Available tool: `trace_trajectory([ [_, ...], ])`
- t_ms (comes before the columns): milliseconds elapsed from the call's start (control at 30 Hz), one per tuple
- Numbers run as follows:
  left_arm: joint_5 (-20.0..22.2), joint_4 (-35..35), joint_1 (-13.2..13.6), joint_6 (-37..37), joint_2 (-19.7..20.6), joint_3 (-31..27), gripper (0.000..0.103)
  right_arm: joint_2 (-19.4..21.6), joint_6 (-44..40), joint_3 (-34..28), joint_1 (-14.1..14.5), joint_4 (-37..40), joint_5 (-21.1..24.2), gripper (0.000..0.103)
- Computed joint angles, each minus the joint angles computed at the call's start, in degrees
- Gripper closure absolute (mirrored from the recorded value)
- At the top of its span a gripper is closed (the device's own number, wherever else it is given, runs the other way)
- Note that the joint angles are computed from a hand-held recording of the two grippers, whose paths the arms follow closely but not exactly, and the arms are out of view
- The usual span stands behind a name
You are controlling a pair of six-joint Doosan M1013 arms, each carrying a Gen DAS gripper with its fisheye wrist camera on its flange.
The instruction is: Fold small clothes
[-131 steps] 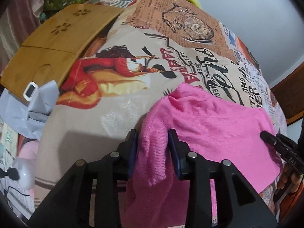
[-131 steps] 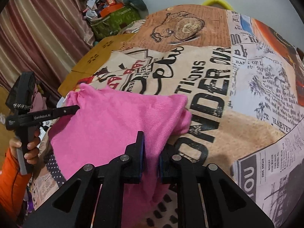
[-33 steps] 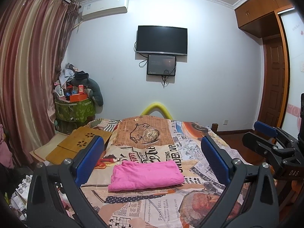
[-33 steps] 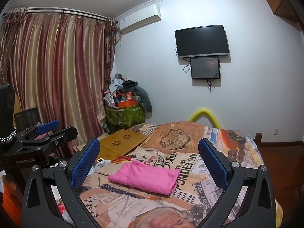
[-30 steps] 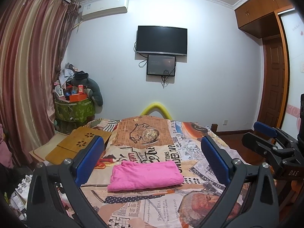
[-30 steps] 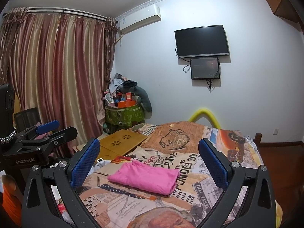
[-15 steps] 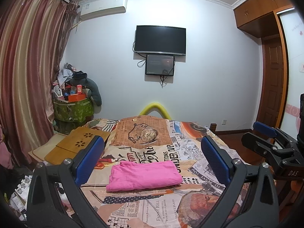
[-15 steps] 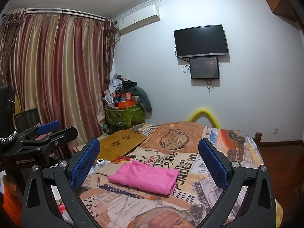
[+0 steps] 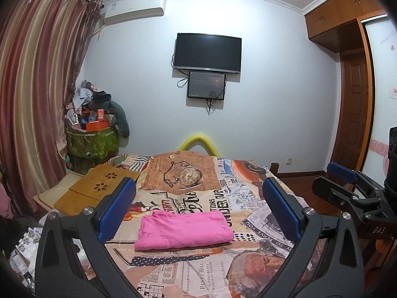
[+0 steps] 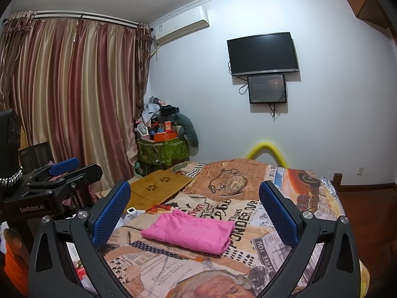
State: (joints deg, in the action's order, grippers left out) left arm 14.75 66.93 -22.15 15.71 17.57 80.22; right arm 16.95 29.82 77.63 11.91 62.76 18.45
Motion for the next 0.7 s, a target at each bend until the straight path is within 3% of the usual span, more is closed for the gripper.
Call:
trace_trajectory([
  [700, -1.3, -7.9, 0.3, 8.7, -0.1, -0.1, 0.000, 0.1, 0.9, -0.1, 0.1, -1.1, 0.4, 0.000],
])
